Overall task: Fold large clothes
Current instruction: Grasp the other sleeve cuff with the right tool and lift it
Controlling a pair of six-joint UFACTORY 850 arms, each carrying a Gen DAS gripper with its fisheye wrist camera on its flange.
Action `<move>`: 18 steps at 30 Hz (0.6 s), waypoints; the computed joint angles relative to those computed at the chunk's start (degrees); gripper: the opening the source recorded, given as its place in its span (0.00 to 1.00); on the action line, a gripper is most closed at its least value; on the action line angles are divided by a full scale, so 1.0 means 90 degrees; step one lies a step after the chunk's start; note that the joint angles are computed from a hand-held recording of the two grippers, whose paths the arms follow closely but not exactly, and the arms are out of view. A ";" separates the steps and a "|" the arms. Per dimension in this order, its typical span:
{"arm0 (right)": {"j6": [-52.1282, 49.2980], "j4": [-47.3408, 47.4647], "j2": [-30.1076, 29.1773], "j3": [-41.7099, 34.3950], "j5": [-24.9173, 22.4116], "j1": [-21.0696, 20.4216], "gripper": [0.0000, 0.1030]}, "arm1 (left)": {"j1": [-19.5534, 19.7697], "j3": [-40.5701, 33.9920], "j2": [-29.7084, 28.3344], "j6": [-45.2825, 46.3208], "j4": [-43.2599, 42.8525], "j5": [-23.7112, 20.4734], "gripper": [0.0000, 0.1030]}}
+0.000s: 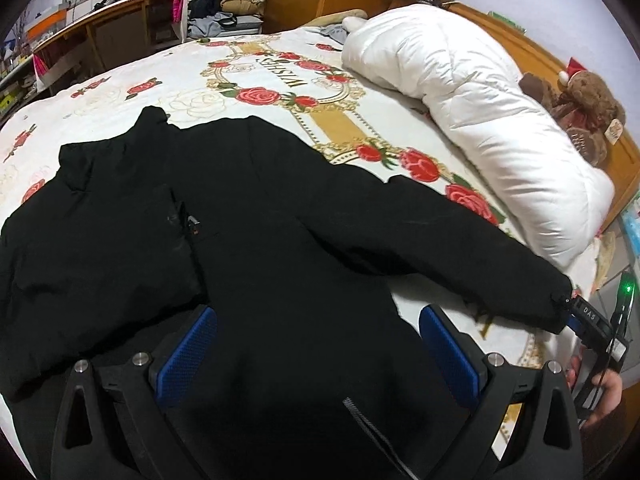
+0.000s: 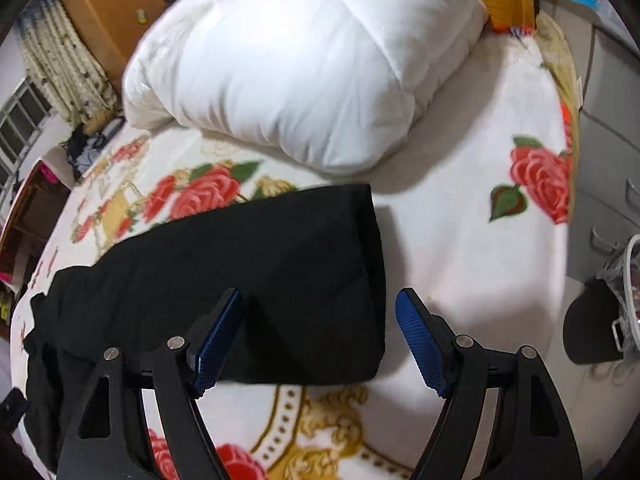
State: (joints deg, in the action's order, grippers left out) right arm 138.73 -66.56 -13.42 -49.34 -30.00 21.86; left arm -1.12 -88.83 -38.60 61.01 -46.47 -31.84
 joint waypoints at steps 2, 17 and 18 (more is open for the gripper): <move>0.0032 0.0013 -0.0122 -0.0013 0.0030 -0.0052 0.76 | -0.0007 -0.0038 -0.0052 -0.0099 0.0102 0.0035 0.99; -0.0243 -0.0400 -0.0392 -0.0535 -0.0087 0.0059 0.28 | 0.0181 -0.0357 -0.0235 -0.0919 0.0830 -0.0054 0.99; -0.0261 -0.0495 -0.0366 -0.0593 -0.0255 0.0148 0.26 | 0.0205 -0.0322 -0.0201 -0.0867 0.0774 -0.0015 0.99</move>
